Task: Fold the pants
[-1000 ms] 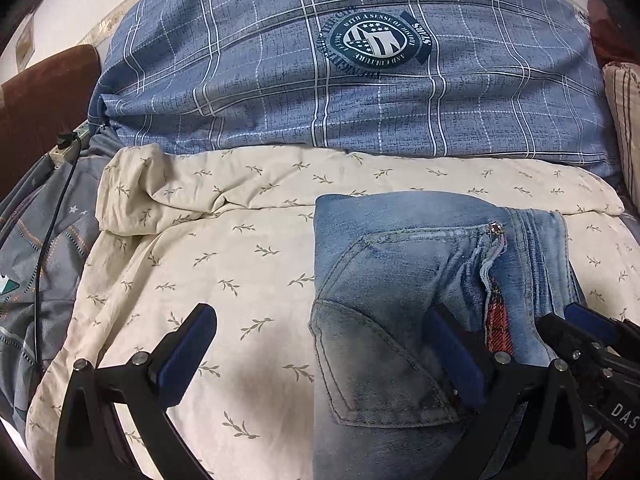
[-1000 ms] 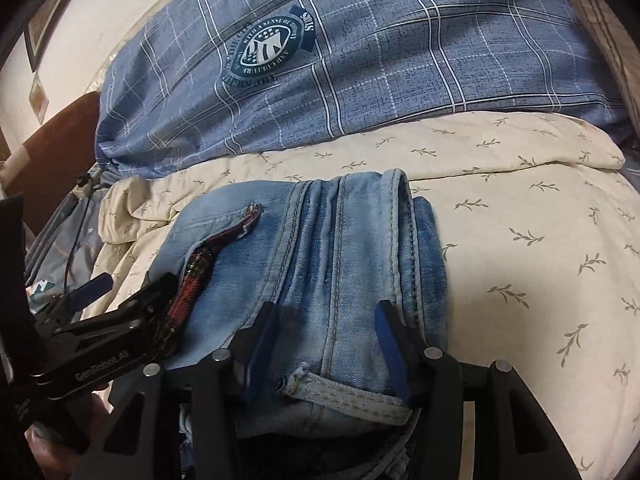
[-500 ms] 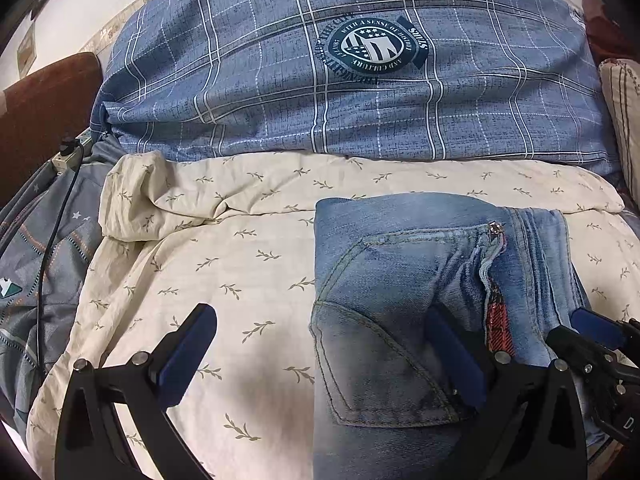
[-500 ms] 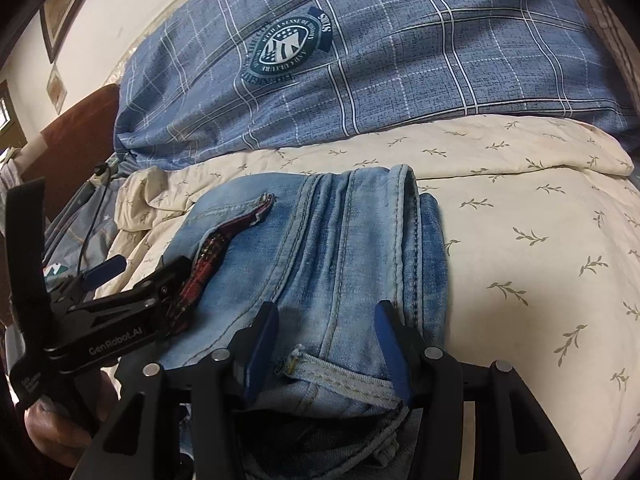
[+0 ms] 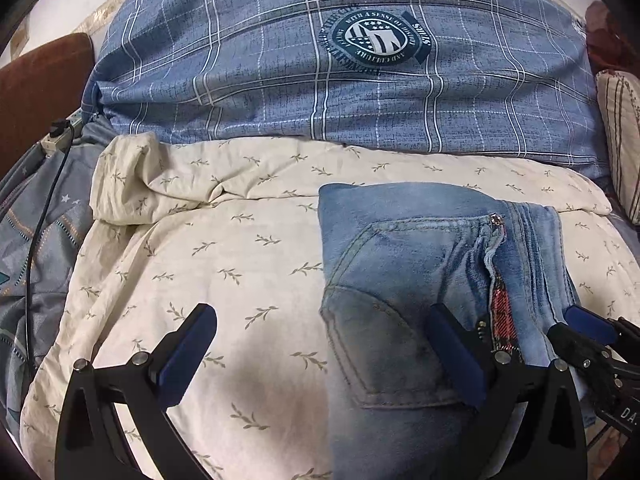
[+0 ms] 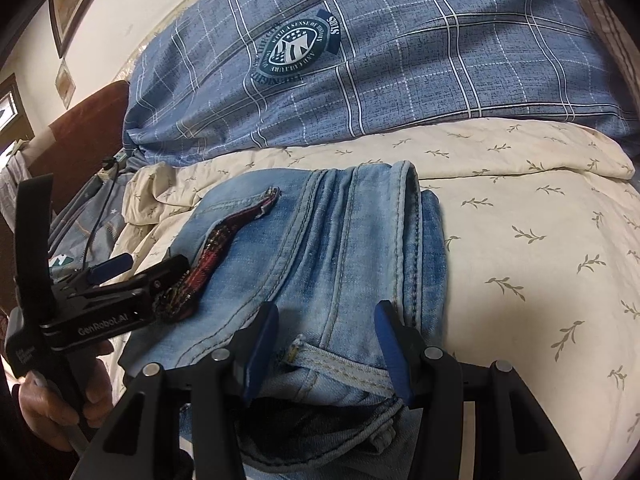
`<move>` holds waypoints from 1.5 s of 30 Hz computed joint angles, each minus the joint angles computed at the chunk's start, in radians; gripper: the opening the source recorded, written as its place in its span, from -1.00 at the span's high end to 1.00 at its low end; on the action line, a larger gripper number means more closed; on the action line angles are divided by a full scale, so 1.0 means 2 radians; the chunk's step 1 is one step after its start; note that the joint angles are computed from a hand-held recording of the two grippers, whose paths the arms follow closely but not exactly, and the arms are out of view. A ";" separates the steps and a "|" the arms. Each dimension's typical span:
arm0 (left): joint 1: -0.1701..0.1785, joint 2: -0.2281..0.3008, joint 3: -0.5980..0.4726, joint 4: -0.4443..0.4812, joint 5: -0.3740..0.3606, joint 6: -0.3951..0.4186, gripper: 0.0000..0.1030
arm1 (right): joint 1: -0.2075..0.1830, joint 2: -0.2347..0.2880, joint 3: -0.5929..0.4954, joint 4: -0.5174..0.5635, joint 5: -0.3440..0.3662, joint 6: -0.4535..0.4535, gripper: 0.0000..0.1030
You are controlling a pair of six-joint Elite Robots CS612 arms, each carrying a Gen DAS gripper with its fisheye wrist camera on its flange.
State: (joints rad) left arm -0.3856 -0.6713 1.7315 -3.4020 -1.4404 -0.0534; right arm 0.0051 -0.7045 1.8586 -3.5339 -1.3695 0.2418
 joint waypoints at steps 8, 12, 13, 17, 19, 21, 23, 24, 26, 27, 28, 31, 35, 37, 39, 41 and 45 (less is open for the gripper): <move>-0.001 -0.008 0.019 -0.055 0.014 0.024 -1.00 | -0.006 -0.006 0.007 0.007 0.021 -0.019 -0.06; 0.009 -0.010 0.018 -0.061 -0.002 0.019 -1.00 | -0.019 -0.013 0.015 0.014 0.065 -0.009 -0.14; 0.014 -0.011 0.013 -0.041 -0.014 0.009 -1.00 | -0.022 -0.013 0.016 0.012 0.075 -0.002 -0.15; 0.027 -0.011 -0.006 0.047 -0.063 -0.015 -1.00 | -0.025 -0.016 0.020 0.005 0.060 0.026 -0.20; 0.026 -0.012 -0.002 0.043 -0.064 -0.013 -1.00 | -0.021 -0.016 0.021 -0.003 0.046 0.020 -0.20; 0.022 -0.012 0.002 0.032 -0.054 -0.002 -1.00 | -0.017 -0.016 0.021 -0.017 0.038 0.011 -0.20; 0.019 -0.013 0.005 0.033 -0.046 0.012 -1.00 | -0.013 -0.016 0.021 -0.026 0.034 0.003 -0.20; 0.017 -0.013 0.005 0.035 -0.041 0.019 -1.00 | -0.011 -0.016 0.020 -0.027 0.031 -0.001 -0.20; 0.016 -0.012 0.005 0.034 -0.034 0.032 -1.00 | -0.008 -0.016 0.018 -0.020 0.029 -0.010 -0.20; 0.017 -0.012 0.006 0.032 -0.034 0.039 -1.00 | -0.005 -0.016 0.016 -0.010 0.026 -0.016 -0.20; 0.017 -0.011 0.007 0.030 -0.034 0.046 -1.00 | -0.003 -0.016 0.014 -0.003 0.022 -0.020 -0.20; 0.018 -0.008 0.005 0.036 -0.041 0.061 -1.00 | 0.000 -0.014 0.010 0.019 0.007 -0.031 -0.20; 0.023 -0.006 0.002 0.042 -0.059 0.063 -1.00 | 0.001 -0.011 0.008 0.020 0.006 -0.035 -0.20; 0.025 -0.005 0.000 0.051 -0.070 0.064 -1.00 | 0.002 -0.010 0.008 0.023 0.002 -0.037 -0.20; 0.023 -0.004 0.000 0.055 -0.068 0.074 -1.00 | 0.002 -0.010 0.007 0.029 0.003 -0.036 -0.20; 0.020 -0.003 0.003 0.046 -0.060 0.082 -1.00 | 0.002 -0.011 0.008 0.035 0.003 -0.034 -0.21; 0.016 -0.002 0.007 0.033 -0.048 0.104 -1.00 | 0.005 -0.013 0.008 0.044 -0.010 -0.032 -0.21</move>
